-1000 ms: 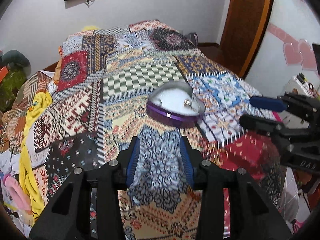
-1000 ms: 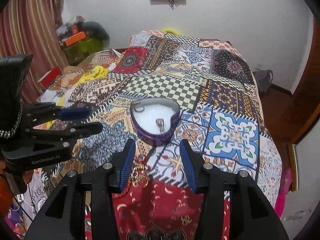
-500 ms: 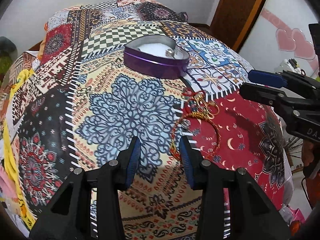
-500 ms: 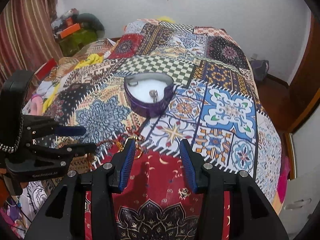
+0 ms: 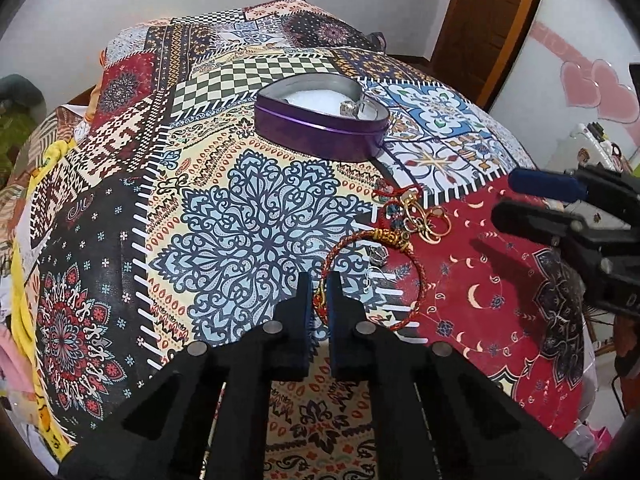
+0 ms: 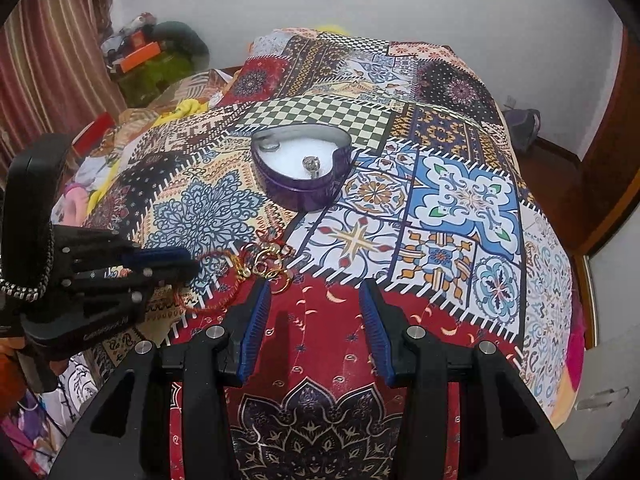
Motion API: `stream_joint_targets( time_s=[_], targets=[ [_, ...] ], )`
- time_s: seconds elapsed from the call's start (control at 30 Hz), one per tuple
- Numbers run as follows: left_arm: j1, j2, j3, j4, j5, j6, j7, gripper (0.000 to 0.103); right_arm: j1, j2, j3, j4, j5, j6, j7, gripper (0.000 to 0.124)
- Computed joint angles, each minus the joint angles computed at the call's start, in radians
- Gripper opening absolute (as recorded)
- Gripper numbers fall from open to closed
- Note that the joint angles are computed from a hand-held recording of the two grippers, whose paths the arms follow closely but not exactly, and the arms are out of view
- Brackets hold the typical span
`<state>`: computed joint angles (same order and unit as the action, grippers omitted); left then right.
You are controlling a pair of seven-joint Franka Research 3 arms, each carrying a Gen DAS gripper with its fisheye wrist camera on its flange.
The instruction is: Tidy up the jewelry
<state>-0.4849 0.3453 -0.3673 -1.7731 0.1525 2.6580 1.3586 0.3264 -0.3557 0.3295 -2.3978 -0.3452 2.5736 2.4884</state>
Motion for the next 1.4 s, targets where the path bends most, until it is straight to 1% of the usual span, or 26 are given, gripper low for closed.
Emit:
stream_joint_targets(
  time_s=[0.13,0.27,0.43,0.53,0.7,0.77,0.8,0.83,0.97,1.2,1.4],
  targets=[
    [0.010,-0.020,-0.004,-0.022,-0.014,0.038,0.000,0.004,0.008,0.007,0.002,0.005,0.007,0.004,-0.002,0.042],
    [0.028,-0.056,-0.014,-0.058,-0.043,0.096,0.010,0.004,0.020,0.026,0.002,0.021,0.009,0.008,-0.016,0.042],
    [0.036,-0.099,0.002,-0.103,-0.034,0.152,-0.023,0.004,0.037,0.068,0.001,0.053,-0.002,0.016,-0.027,0.042],
    [0.036,-0.118,0.025,-0.127,-0.002,0.163,-0.065,0.004,0.053,0.099,-0.009,0.074,0.002,0.028,-0.045,0.042],
    [0.052,-0.133,0.045,-0.166,0.029,0.163,-0.114,0.004,0.088,0.160,-0.037,0.111,0.038,0.061,-0.100,0.042],
    [0.060,-0.137,0.047,-0.180,0.037,0.166,-0.123,0.004,0.094,0.181,-0.042,0.129,0.033,0.054,-0.104,0.034],
    [0.063,-0.138,0.047,-0.185,0.041,0.168,-0.127,0.004,0.101,0.192,-0.049,0.139,0.042,0.050,-0.117,0.027],
    [0.065,-0.139,0.047,-0.190,0.044,0.171,-0.129,0.004,0.106,0.202,-0.056,0.147,0.051,0.047,-0.126,0.024],
    [0.076,-0.136,0.040,-0.200,0.041,0.189,-0.125,0.004,0.121,0.236,-0.077,0.177,0.065,0.038,-0.147,0.023],
    [0.076,-0.127,0.035,-0.188,0.043,0.196,-0.119,0.004,0.143,0.274,-0.095,0.208,0.054,-0.004,-0.152,0.010],
    [0.073,-0.124,0.034,-0.172,0.045,0.192,-0.123,0.004,0.151,0.261,-0.103,0.195,0.045,0.015,-0.148,0.009]
  ],
)
